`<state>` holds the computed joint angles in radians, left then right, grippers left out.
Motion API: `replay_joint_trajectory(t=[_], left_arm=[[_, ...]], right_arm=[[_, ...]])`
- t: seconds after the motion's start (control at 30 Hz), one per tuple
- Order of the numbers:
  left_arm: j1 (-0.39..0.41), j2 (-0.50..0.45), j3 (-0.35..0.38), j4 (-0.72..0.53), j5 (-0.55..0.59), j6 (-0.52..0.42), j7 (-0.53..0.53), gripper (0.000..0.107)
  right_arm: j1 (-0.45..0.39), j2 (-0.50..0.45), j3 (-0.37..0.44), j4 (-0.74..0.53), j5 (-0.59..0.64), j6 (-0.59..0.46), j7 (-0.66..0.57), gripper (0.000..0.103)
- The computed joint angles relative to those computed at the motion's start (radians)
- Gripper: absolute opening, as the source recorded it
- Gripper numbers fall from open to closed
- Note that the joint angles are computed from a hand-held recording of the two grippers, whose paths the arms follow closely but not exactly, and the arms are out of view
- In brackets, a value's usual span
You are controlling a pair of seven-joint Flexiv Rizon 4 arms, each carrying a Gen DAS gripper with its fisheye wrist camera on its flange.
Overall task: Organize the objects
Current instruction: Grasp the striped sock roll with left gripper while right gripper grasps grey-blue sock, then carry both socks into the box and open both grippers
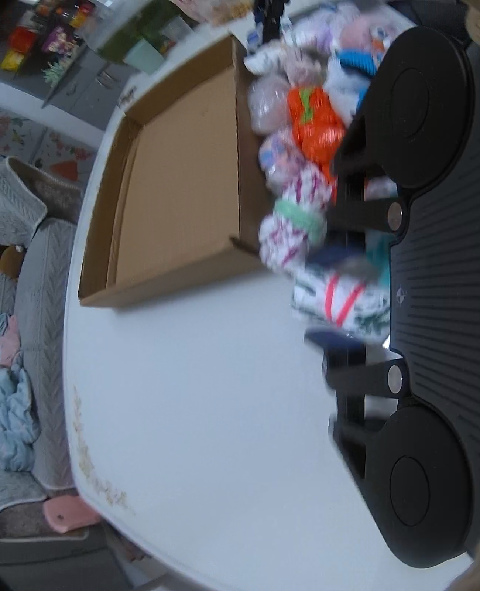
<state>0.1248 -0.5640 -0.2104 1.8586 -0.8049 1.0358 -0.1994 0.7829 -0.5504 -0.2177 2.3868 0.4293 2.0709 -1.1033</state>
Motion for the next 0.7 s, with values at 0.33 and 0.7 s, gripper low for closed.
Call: replay_joint_trajectory(t=[0.33,0.7], left_arm=[[0.018,0.050,-0.015,0.030,-0.092,0.003,0.034,0.035],[-0.086,0.092,-0.032,-0.050,-0.245,0.036,0.124,0.036]], right_arm=[[0.024,0.056,-0.013,0.024,0.081,0.057,-0.046,0.045],[0.179,0.117,-0.261,-0.111,0.066,-0.089,-0.164,0.045]])
